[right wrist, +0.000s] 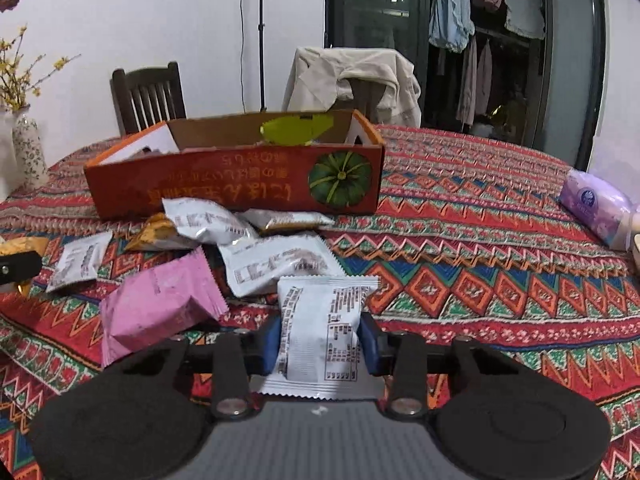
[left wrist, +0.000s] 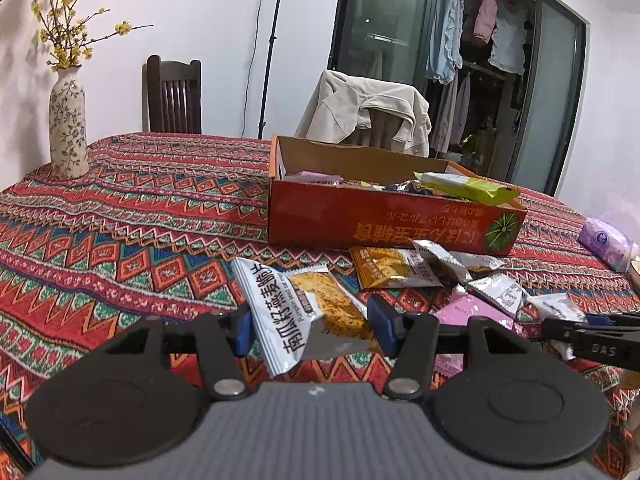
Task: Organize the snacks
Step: 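Carry both held packets into the box and open both tools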
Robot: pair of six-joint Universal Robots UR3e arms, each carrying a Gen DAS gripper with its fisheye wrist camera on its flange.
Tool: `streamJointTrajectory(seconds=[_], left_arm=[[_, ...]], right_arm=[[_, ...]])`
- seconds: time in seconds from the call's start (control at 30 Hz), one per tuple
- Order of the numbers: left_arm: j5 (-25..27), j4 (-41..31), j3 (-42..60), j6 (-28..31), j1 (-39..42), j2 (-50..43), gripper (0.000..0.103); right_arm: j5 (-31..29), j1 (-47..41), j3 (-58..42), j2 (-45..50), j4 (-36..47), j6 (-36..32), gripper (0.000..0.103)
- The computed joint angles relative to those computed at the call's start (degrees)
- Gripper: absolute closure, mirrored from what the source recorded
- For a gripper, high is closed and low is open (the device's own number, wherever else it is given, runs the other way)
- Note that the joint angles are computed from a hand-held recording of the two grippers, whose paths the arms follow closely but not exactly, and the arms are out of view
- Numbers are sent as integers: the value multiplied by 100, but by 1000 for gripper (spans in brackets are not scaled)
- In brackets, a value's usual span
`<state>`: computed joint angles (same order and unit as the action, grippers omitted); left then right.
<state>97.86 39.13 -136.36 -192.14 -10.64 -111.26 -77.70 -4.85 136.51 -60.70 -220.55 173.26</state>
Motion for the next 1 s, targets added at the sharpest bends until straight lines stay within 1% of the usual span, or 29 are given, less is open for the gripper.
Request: streamJointTrajectory(seconds=[0.2,0.47,0.63,0.77,1.0], left_arm=[[-123,-280,279,73,62,126,45],[-186,-971,934,124,66,309,45],[-219,-1493,1533,161,78,330,45],[-244,-1922,2141,203,97,248,45],[-254,-2662,3426,228,79,-210,45]], right_arm=[[348,-228,219,-290,-312,48,64],[534,-267,-139,-637,-33,225,64],[606,-243,-671,-802,414,355,64],[613,-170,-1278,-833,846,442,64],[569,-5,-2578,-519,1496,653,64]])
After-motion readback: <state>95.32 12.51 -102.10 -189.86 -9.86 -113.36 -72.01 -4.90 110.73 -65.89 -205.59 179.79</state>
